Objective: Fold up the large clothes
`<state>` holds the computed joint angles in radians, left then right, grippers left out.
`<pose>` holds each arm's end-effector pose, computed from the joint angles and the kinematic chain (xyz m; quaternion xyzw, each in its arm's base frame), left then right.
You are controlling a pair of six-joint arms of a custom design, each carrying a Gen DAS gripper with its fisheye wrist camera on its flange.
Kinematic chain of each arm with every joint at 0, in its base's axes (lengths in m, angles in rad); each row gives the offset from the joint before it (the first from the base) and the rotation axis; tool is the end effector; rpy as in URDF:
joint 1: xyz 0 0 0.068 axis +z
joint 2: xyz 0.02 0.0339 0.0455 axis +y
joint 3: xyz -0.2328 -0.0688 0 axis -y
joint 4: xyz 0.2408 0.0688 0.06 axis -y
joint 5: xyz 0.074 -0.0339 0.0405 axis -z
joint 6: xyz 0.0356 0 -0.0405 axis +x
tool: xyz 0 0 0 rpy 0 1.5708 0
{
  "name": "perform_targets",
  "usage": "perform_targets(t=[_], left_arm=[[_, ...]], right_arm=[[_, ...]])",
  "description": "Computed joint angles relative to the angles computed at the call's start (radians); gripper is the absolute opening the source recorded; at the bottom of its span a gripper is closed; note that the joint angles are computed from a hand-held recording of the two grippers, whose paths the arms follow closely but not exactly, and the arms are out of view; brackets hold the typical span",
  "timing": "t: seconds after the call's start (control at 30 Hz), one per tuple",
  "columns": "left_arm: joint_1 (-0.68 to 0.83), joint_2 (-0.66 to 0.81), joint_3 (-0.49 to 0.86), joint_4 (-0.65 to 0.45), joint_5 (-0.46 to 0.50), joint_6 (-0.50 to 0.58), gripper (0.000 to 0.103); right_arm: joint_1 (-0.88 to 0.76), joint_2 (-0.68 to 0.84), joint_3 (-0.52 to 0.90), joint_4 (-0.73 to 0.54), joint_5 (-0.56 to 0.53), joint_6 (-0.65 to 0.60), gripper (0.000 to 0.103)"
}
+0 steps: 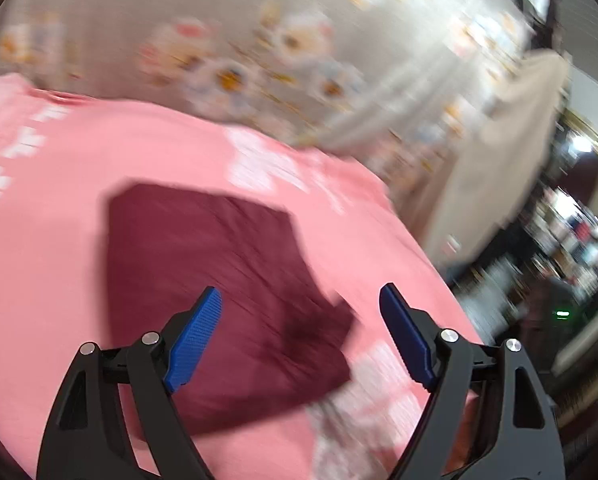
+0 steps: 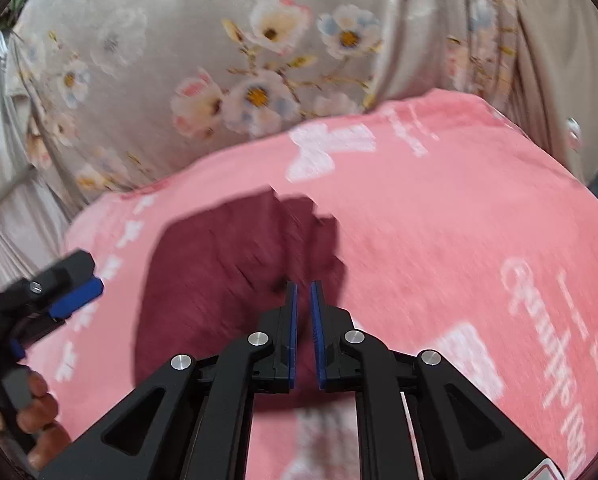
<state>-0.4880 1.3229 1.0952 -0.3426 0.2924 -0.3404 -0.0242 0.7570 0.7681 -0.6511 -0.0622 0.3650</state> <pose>0.2619 -0.1507 0.2849 0.1337 0.8606 -0.3080 0.3830 0.1788 -0.0021 0.2706 0.1590 0.8791 0.1035 0.4374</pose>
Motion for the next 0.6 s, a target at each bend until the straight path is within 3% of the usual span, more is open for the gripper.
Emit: perform_targets(t=[0.1, 0.17, 0.3, 0.4, 0.47, 0.6], left_arm=[[0.067, 0.097, 0.145, -0.086, -0.137, 0.011, 0.079], [0.096, 0.184, 0.248, -0.126, -0.204, 0.005, 0.079], [0.147, 0.351, 0.442, -0.204, -0.299, 0.011, 0.079], [0.173, 0.461, 0.556, -0.246, -0.31, -0.007, 0.079], [0.186, 0.531, 0.62, -0.263, -0.297, -0.034, 0.079], [0.169, 0.645, 0.706, -0.285, -0.283, -0.082, 0.079]], right_arm=[[0.018, 0.177, 0.166, 0.058, -0.059, 0.03, 0.023], [0.055, 0.322, 0.293, 0.093, -0.053, 0.056, 0.043], [0.122, 0.635, 0.576, 0.082, 0.009, 0.083, 0.05], [0.127, 0.824, 0.733, 0.05, 0.078, 0.151, 0.052], [0.125, 0.926, 0.801, 0.025, 0.116, 0.197, 0.052], [0.105, 1.061, 0.847, -0.011, 0.053, 0.221, 0.052]])
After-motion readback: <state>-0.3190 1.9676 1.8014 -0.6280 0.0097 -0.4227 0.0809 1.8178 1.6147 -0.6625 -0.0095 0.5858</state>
